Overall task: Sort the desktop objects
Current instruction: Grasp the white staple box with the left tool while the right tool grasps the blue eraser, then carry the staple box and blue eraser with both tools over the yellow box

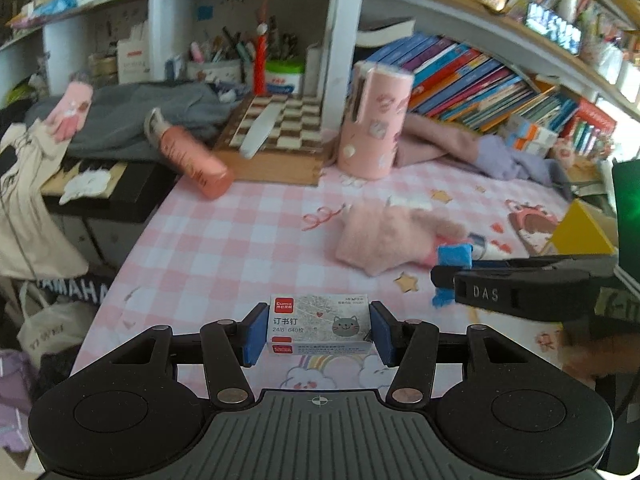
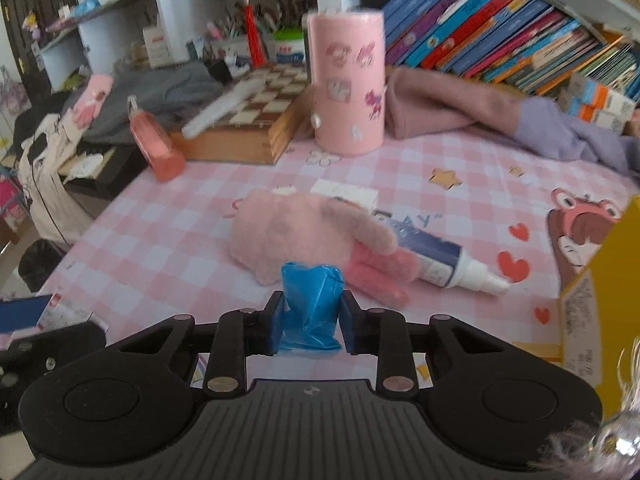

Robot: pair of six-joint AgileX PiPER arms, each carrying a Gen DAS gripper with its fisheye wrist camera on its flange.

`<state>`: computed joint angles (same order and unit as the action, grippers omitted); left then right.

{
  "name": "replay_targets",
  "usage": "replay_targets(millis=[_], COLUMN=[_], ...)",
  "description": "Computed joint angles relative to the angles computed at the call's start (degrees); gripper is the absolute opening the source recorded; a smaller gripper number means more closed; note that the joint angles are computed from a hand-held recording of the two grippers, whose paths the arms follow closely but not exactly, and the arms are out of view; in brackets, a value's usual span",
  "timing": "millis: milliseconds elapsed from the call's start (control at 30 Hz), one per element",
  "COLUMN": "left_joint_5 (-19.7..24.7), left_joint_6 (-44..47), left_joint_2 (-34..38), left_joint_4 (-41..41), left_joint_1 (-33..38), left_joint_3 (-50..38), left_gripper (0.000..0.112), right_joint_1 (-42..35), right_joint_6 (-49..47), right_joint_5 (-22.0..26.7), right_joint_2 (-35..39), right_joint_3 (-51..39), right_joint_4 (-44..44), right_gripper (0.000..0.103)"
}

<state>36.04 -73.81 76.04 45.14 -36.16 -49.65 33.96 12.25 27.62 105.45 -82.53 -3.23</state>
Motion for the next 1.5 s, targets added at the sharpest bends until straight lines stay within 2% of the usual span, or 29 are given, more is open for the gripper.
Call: replay_targets(millis=[233,433,667,867,1167,1500], left_joint_5=[1.01,2.52,7.13,10.77,19.44,23.11], left_joint_6=[0.31,0.55,-1.37,-4.89,-13.13,-16.45], left_joint_2=[-4.53,-9.62,-16.17,-21.3,-23.94,-23.06], left_joint_4=[0.87,-0.51,-1.69,-1.94,1.71,3.01], left_joint_1=[-3.55,-6.56,-13.01,-19.47,-33.26,-44.42], left_joint_3=[1.59,3.54,5.18,6.91,8.69,8.43], left_gripper=[0.053,0.053,0.053,0.053,0.053,0.053], right_joint_1=[2.38,6.23,9.89,15.63,26.33,40.56], right_joint_6=[10.8,25.12,32.77,40.7,54.73,71.94], right_joint_5=[-1.43,-0.76,3.57,8.8,17.53,31.0], right_joint_2=[-8.67,-16.17,-24.14,-30.63,-37.41,-43.69], right_joint_3=[8.36,15.18,20.53,24.94,30.14,35.44], right_joint_4=[-9.4,-24.03,-25.1,-28.52,-36.34,-42.43], right_gripper=[0.026,0.026,0.025,0.025,0.025,0.025])
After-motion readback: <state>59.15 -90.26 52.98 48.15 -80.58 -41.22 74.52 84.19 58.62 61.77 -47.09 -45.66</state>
